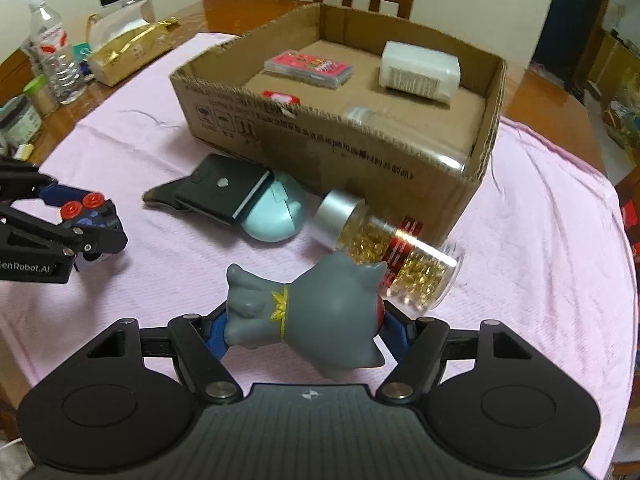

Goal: Organize rigid objects
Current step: 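Carry the toy car and cat figurine into the box and open both tools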

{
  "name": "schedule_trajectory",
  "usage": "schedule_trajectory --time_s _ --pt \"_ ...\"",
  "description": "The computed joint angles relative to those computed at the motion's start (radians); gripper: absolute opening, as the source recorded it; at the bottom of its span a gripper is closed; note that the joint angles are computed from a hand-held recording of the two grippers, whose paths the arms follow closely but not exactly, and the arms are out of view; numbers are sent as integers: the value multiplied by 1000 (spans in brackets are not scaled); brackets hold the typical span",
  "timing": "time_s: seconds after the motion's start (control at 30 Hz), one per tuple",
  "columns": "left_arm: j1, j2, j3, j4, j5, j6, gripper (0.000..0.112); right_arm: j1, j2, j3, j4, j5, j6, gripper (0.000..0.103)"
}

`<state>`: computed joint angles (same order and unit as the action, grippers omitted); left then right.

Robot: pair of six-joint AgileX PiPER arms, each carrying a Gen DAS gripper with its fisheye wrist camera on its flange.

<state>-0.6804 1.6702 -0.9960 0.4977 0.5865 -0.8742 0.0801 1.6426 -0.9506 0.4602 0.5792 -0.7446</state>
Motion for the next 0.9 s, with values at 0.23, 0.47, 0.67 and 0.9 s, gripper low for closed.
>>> schedule_trajectory --time_s 0.23,0.47,0.67,0.9 --pt "23 -60 -72 -117 63 207 49 -73 -15 -134 13 172 -56 76" --pt "42 -46 -183 -146 89 303 49 -112 35 -319 48 254 -89 76" --pt "53 -22 -254 -91 89 294 49 -93 163 -522 6 258 -28 76" --pt "79 18 -332 -47 85 284 49 -52 295 -693 -79 210 81 90"
